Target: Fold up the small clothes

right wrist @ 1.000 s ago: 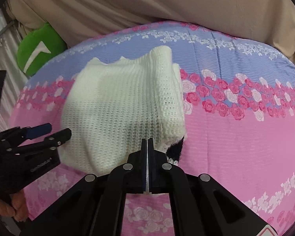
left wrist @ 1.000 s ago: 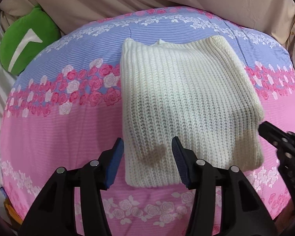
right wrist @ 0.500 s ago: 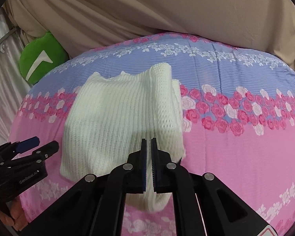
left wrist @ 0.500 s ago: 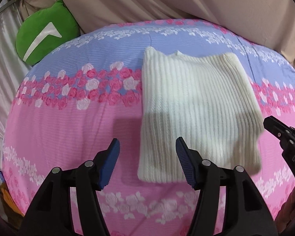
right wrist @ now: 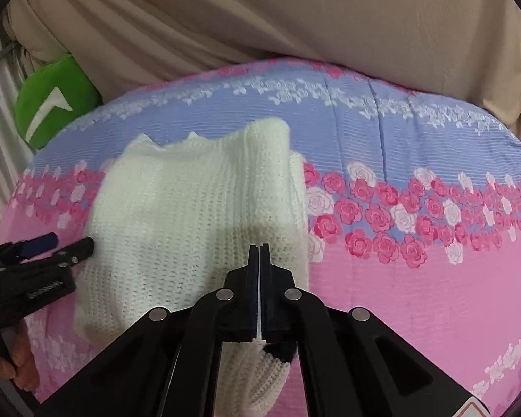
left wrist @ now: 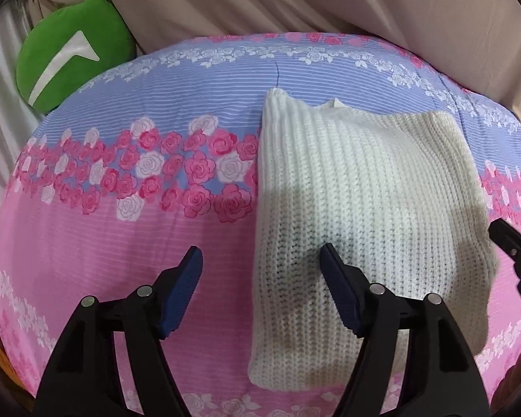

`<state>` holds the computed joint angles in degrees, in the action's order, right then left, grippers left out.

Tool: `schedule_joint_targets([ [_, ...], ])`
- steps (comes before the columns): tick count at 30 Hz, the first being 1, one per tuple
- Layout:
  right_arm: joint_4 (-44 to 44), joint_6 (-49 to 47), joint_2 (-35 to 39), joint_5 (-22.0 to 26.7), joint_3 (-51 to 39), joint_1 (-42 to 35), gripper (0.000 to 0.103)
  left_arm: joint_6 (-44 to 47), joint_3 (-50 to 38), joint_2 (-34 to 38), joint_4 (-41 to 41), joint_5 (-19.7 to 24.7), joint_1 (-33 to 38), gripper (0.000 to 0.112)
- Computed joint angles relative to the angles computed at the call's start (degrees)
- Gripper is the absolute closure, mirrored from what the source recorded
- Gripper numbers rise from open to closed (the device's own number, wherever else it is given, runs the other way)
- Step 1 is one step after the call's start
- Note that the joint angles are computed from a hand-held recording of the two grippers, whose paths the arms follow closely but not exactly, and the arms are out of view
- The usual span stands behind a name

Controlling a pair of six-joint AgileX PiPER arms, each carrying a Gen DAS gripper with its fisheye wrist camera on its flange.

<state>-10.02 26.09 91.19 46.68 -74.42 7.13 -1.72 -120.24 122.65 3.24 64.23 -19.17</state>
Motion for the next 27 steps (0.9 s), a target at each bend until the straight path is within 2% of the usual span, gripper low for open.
schedule_joint_targets([
  [1,1.67,-1.84,2.64,1.05,-0.82,-1.15,0.103,0.04,-0.59,0.82,0.54,0.61,-0.42,0.045],
  [3,2.65,-3.43,3.24,-0.68,-0.03,-2.11,0.103,-0.26,-0.7,1.77,1.25,0.81,-0.95,0.044],
  [4,2.79,-3.59,3.03,1.14,-1.28,-2.01,0.103,-0.78,0.04,1.19,1.66,0.23,-1.1,0.044],
  [8,2.37,-1.66,-5.16,2.55,0.84,-0.13,0.1,-1.06,3.24,-2.89,1.02,-0.01,-1.0,0.045],
  [12,1.83,3.34,-14.92,3.99,7.56,2.97,0.094,-2.19,13.26,-11.49,-0.21,-3.5,-1.36,0.043],
  [15,0.23,8.16,-20.31,6.38,11.94,6.14,0.077,-3.24,21.26,-18.16,0.36,-5.82,-3.3,0.043],
  [19,-1.19,13.18,-26.7,7.64,17.31,10.33,0.077,-5.29,29.47,-24.11,1.5,-7.68,-6.07,0.043],
  [27,-6.72,23.6,-30.27,10.43,22.61,20.32,0.07,-13.1,41.28,-30.53,5.97,-10.29,-11.06,0.043],
])
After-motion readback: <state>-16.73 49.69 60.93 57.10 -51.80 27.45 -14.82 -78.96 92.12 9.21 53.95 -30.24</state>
